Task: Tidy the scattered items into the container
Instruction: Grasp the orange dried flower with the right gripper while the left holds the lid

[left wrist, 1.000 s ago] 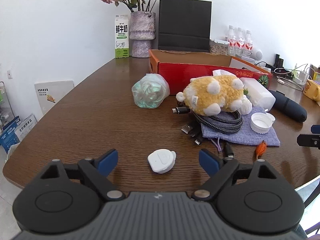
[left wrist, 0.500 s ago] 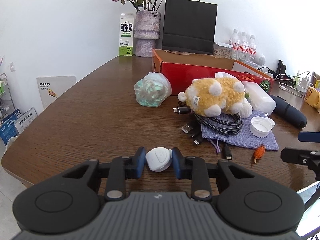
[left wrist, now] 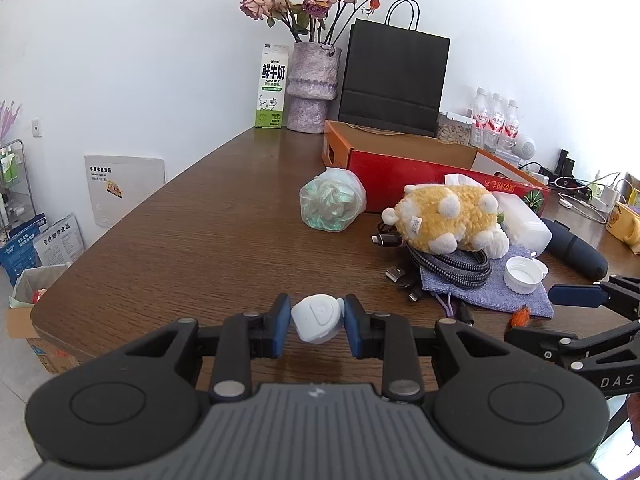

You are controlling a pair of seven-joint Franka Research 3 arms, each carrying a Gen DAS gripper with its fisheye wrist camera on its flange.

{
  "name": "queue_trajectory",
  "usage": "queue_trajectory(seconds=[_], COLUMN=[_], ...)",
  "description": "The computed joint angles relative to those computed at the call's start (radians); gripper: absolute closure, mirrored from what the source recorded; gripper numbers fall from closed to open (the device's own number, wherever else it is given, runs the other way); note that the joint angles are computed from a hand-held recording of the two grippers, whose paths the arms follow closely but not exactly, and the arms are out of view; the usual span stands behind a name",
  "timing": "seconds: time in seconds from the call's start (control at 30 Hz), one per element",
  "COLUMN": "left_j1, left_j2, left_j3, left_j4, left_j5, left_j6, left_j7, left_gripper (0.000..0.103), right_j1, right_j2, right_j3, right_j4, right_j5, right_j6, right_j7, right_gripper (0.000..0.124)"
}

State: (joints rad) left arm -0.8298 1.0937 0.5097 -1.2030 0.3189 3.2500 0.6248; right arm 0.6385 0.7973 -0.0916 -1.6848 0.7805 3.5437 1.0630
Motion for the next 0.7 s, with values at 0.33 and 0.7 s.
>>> queue_trajectory(seconds=[0.33,0.7], left_j1=[-0.002,-0.011], left_j2=[-0.011,-0.009], left_j3=[-0.002,-0.004], left_j4=[-0.038,-0.045], left_j5=[-0.043,-0.107], left_j6=[0.033,0.043], left_j7=[0.023,0.078], left_gripper=[0.074,0.074], right_j1=[-0.022,-0.028], right_j2=[0.017,0.018], right_j3=[0.020,0.031], right_j4=[0.018,0.010], right_j5=[-0.032,-0.024], right_j6=[-0.002,0.028], right_j7=[0.018,0.019], right_gripper=[0.085,0.102])
